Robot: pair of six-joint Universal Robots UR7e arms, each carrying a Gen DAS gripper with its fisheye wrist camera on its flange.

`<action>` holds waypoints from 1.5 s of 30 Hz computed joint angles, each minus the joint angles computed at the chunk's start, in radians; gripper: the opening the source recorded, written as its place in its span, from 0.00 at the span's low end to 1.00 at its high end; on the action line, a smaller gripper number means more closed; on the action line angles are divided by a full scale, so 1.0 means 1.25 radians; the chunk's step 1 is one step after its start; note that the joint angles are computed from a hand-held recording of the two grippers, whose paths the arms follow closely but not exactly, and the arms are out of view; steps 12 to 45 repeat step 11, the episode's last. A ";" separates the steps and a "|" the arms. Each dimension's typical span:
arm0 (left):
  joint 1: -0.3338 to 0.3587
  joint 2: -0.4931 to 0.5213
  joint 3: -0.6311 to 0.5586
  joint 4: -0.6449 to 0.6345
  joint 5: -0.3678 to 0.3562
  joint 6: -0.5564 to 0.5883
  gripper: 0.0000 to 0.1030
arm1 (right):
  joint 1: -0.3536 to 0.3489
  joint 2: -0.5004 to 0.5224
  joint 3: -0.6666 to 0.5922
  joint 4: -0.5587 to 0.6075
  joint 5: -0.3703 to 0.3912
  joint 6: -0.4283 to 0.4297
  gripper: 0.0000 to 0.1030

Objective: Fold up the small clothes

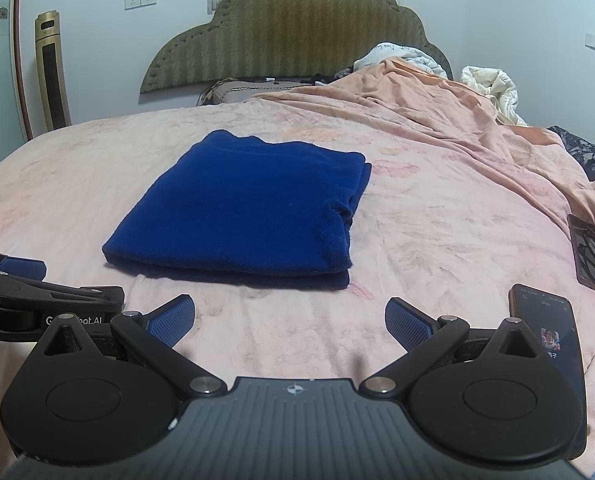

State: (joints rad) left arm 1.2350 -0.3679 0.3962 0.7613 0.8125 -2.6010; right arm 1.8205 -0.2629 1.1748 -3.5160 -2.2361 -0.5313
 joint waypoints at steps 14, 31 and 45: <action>-0.002 -0.009 0.015 -0.039 0.026 0.056 0.81 | -0.003 -0.014 0.005 0.040 0.011 0.033 1.00; -0.002 -0.009 0.015 -0.039 0.026 0.056 0.81 | -0.003 -0.014 0.005 0.040 0.011 0.033 1.00; -0.002 -0.009 0.015 -0.039 0.026 0.056 0.81 | -0.003 -0.014 0.005 0.040 0.011 0.033 1.00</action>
